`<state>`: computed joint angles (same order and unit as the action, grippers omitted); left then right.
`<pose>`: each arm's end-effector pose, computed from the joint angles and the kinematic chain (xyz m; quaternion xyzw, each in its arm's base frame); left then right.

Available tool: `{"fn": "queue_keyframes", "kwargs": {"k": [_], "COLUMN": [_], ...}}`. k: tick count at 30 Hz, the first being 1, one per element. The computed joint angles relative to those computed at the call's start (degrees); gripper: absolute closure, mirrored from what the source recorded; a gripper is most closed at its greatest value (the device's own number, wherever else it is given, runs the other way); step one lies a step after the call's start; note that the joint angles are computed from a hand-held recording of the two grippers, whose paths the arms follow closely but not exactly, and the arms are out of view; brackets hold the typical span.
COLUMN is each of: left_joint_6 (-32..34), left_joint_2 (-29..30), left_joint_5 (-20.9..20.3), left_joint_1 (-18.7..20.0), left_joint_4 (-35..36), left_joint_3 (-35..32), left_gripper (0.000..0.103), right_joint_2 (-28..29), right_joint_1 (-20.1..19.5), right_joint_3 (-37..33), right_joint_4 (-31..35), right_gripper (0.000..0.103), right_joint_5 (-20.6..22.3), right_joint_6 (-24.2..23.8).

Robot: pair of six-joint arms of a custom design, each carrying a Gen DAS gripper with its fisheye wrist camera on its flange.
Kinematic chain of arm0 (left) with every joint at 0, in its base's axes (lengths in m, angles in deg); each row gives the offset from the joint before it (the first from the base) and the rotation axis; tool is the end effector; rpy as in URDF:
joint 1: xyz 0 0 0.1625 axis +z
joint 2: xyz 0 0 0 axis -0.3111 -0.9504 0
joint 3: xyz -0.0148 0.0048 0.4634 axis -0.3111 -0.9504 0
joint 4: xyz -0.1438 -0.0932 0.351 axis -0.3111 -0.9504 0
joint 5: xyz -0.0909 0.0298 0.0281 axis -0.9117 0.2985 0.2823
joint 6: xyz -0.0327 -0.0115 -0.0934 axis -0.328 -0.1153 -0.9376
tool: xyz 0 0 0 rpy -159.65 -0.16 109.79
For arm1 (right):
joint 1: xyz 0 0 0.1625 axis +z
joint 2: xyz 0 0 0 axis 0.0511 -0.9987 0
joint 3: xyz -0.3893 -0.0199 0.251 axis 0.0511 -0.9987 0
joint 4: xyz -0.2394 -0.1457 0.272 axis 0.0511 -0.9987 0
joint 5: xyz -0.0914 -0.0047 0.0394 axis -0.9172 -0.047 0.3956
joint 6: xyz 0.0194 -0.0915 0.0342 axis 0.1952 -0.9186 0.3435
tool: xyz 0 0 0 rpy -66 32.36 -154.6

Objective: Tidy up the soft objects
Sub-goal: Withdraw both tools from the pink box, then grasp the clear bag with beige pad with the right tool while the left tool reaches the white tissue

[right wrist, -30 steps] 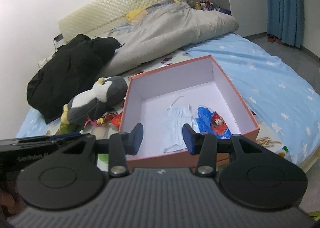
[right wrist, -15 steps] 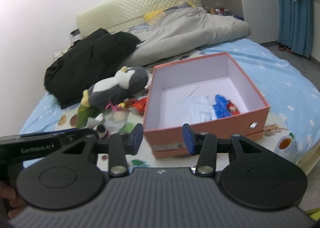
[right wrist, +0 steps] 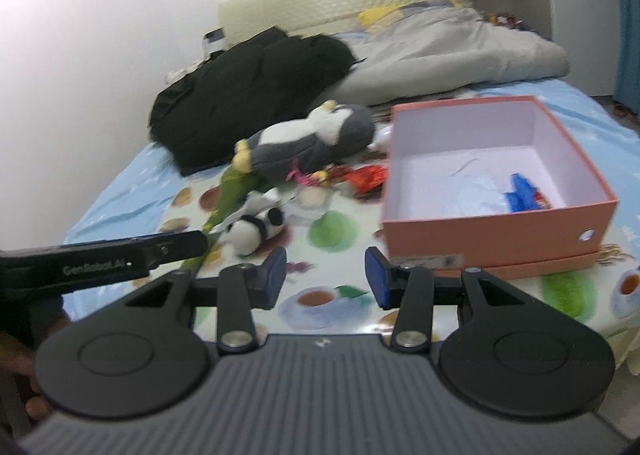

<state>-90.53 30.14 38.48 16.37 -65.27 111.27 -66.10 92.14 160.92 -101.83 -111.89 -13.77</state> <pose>-0.3829 -0.1988 0.0960 -0.0319 0.8115 -0.4988 0.3027 0.1607 -0.3021 0.3164 0.4018 -0.8776 0.2467 0.0868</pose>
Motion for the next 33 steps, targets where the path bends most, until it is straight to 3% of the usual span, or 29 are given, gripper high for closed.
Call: {"fn": "queue_keyframes", "kwargs": {"k": [6, 12, 18, 25, 27, 29, 31, 33], "left_joint_6": [-4.93, -5.71, -2.59, 5.07, 7.66, 8.63, 11.39, 13.69], "left_joint_2": [-1.7, -3.68, -6.03, -8.25, -7.71, -7.42, -7.74, -7.82], "left_joint_5": [-3.19, -4.92, -3.71, 0.58, 2.84, 4.27, 5.39, 6.72], "left_joint_1": [-2.46, -1.14, 3.46, 11.13, 12.78, 14.26, 16.71, 18.79], "left_joint_4": [4.63, 1.5, -3.17, -9.88, -8.76, -8.18, -11.54, -14.82], "left_joint_3": [1.99, 6.45, 10.99, 15.08, 15.13, 15.24, 16.2, 17.06], "left_gripper": [0.051, 0.048, 0.048, 0.044, 0.037, 0.035, 0.035, 0.035], "right_joint_2": [3.32, 9.91, 19.58, 30.64, 33.65, 36.24, 38.58, 40.79], "right_joint_1": [2.01, 3.93, 7.02, 9.5, 9.84, 10.02, 10.05, 9.86], "right_joint_3": [1.72, 1.42, -1.24, -7.05, -9.45, -11.33, -13.16, -15.23], "right_joint_4": [-2.68, -6.87, -12.0, -14.54, -13.92, -14.3, -14.42, -13.67], "right_gripper": [0.056, 0.056, 0.056, 0.056, 0.053, 0.041, 0.032, 0.031], "right_joint_5": [-1.3, -3.53, -7.44, -11.43, -12.12, -12.55, -12.97, -13.24], "right_joint_6": [2.06, 4.39, 7.39, 10.99, 11.92, 11.94, 12.42, 13.15]}}
